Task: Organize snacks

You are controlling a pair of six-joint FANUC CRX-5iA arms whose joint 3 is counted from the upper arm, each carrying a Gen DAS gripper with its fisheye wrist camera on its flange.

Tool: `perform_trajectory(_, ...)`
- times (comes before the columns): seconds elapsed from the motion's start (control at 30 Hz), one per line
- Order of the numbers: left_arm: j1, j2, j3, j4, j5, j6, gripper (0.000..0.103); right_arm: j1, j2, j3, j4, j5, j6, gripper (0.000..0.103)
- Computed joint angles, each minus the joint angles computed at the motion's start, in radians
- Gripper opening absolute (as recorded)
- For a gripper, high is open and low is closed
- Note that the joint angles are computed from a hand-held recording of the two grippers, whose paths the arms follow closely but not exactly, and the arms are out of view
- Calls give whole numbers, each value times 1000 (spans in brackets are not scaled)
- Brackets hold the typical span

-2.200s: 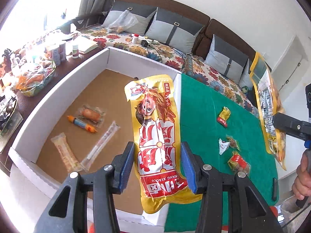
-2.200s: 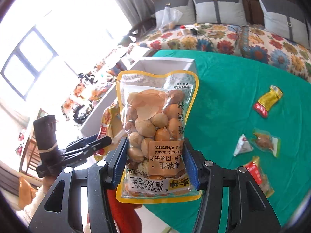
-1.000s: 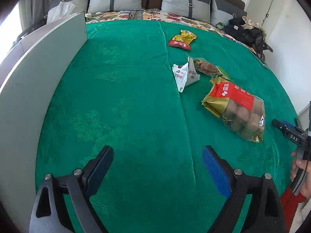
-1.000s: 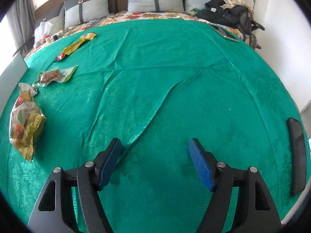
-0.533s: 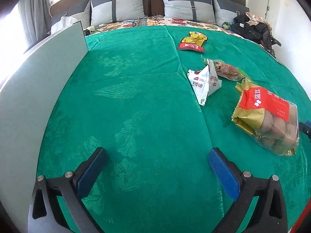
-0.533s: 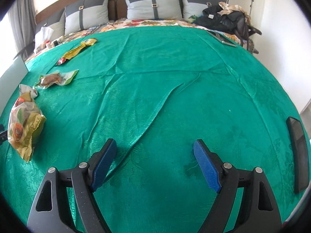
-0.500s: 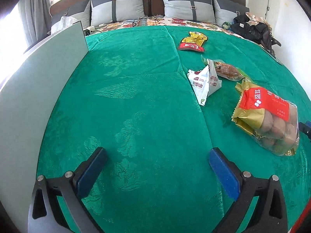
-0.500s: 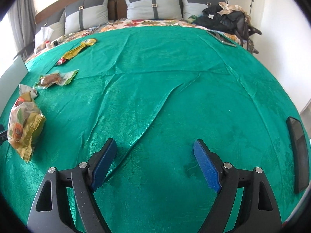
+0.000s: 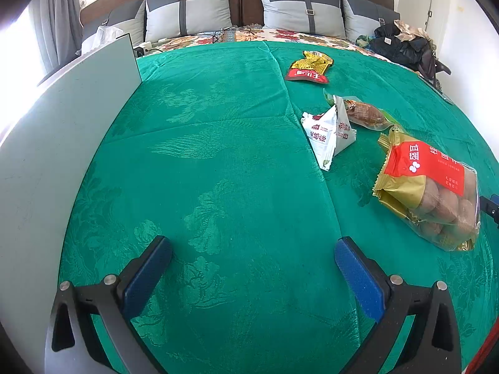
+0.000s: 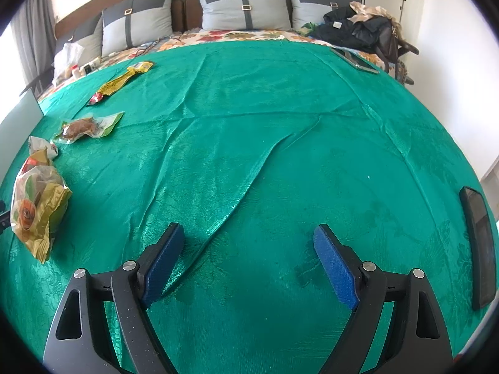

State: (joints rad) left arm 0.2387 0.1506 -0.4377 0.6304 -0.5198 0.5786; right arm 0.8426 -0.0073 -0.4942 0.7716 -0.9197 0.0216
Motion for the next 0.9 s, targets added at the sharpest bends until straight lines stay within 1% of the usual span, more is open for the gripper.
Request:
perform_trajectory(0.57,-1,2,5,-10,-3,8,103,0,1,2,-1,-1,1,87)
perform_trajectory(0.77,-27,46,94,-106,-58,106,103,0,1,3,-3,1,4,88)
perform_trajectory(0.9,-85,79,146,-127,-94,109,103,0,-1,2,-5,2,5,89)
